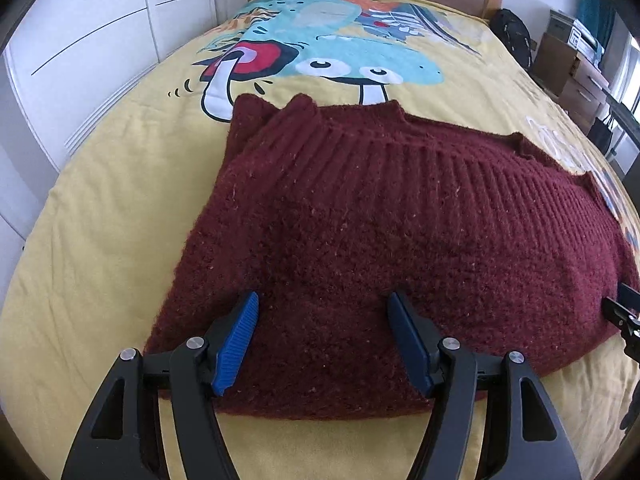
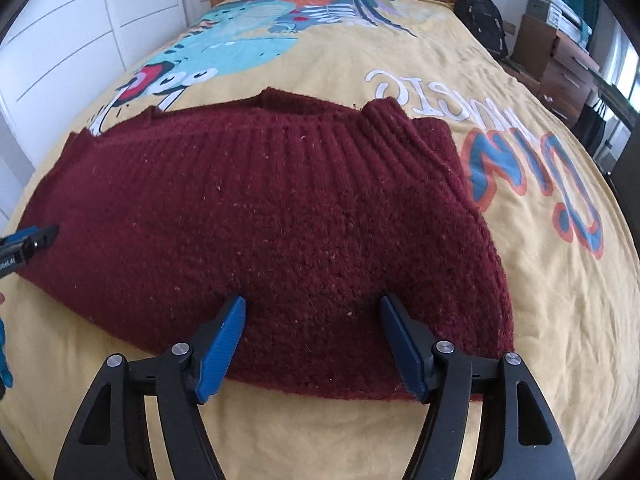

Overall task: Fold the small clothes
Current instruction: 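Open both tools and press the folded sweater flat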

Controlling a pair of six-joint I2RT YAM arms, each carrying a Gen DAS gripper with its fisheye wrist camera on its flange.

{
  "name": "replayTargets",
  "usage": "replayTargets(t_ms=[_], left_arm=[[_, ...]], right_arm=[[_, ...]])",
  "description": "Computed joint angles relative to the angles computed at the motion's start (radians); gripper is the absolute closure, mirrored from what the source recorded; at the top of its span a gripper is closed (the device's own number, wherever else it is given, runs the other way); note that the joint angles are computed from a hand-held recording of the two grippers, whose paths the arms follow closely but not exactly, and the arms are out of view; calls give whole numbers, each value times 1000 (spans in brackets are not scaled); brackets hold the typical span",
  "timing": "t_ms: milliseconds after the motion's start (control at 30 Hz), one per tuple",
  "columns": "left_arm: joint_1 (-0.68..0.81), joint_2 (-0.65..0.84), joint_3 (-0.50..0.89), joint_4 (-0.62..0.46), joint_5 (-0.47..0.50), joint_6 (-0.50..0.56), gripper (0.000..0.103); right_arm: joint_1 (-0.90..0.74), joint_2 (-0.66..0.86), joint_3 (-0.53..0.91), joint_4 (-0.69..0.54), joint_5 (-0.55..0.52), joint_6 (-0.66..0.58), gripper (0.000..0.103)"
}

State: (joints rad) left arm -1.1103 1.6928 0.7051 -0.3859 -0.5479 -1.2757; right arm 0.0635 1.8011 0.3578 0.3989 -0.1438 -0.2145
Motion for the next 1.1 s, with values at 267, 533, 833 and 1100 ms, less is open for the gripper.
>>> replayTargets(t_ms=[267, 533, 833, 1100], left_arm=[[8, -52, -10, -39, 56, 7, 34], [-55, -72, 49, -135, 0, -52, 34], [-55, 40, 92, -102, -4, -24, 27], [-54, 41, 17, -20, 3, -45, 13]], right_arm=[[-54, -37, 2, -70, -21, -53, 31], [-37, -199, -41, -139, -26, -21, 31], [155, -79, -54, 6, 57, 60, 30], [132, 15, -66, 103, 51, 4, 26]])
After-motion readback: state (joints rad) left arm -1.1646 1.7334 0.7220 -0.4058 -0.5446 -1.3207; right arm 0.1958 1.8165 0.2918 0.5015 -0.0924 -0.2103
